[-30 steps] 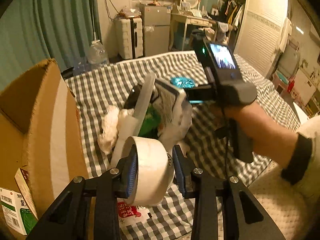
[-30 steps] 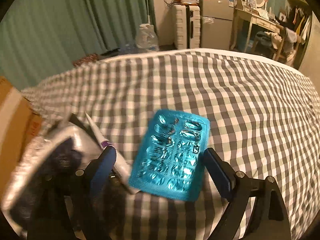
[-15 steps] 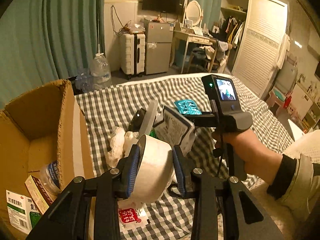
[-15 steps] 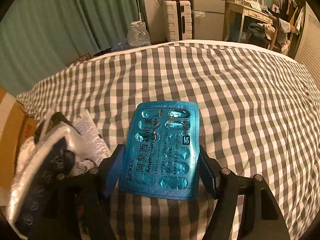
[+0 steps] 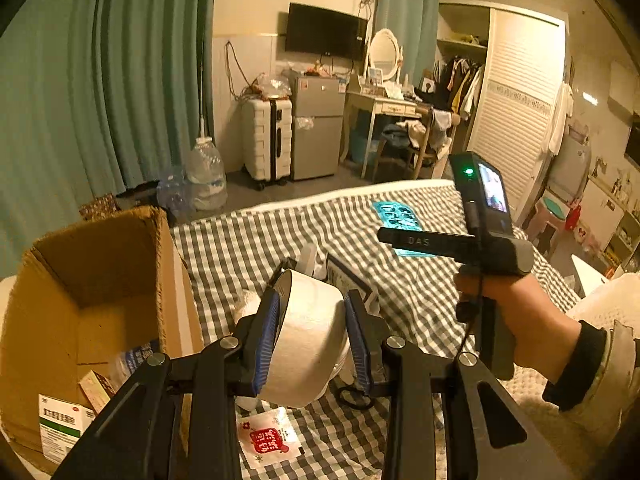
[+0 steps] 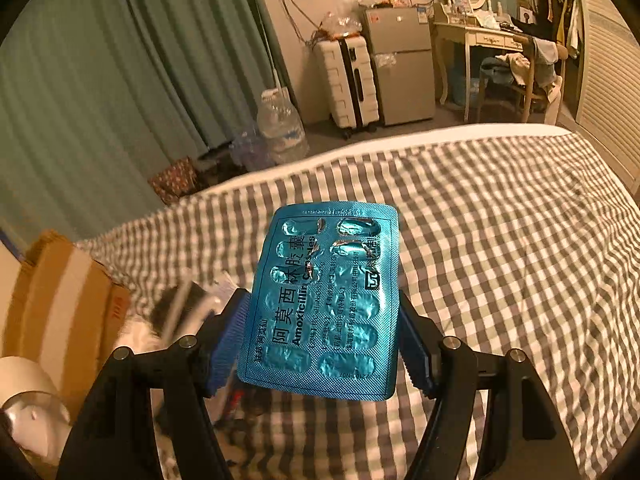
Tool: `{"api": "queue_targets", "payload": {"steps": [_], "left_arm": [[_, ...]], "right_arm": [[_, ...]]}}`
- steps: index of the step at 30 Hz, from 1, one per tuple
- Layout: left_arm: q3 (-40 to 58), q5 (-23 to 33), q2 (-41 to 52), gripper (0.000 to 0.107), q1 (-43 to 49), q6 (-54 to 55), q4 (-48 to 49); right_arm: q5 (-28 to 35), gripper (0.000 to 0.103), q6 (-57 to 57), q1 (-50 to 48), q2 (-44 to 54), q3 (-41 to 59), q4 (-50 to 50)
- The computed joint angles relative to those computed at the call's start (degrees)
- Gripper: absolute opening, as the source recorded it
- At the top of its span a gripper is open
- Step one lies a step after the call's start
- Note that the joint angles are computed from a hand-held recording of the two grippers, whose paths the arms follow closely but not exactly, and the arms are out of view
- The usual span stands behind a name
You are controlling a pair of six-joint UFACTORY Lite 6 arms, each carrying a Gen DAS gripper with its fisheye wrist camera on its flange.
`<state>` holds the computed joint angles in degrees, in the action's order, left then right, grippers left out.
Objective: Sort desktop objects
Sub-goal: 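Lift and carry the tape roll and teal blister pack over the cardboard box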
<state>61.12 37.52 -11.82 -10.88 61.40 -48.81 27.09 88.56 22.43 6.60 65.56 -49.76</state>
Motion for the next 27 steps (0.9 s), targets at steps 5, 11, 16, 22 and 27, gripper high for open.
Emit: {"api": "queue_targets", "payload": {"steps": [5, 11, 16, 22, 27], "left_arm": [[1.01, 1.74, -1.70, 0.034, 2.00, 0.90, -1.19], [2.46, 5.10, -4.37, 0.034, 5.46, 1.66, -2.90], [4.21, 8.63, -5.46, 0.034, 9.56, 2.46, -4.61], [7.23, 13.59, -6.05, 0.034, 15.29, 3.45, -6.77], [8.39, 18.68, -7.67, 0.034, 21.63, 5.54, -9.05]], "right_arm": [[4.70, 0.069, 3.76, 4.60, -4.74, 0.48, -2.24], [12.86, 0.069, 5.30, 11.30, -9.03, 3.24, -5.04], [18.75, 0.069, 8.61, 18.09, -10.78, 5.43, -8.62], [26.63, 0.069, 10.86, 27.27, -9.57, 11.24, -12.96], [29.18, 0.069, 13.17, 32.61, -7.81, 15.33, -15.14]]}}
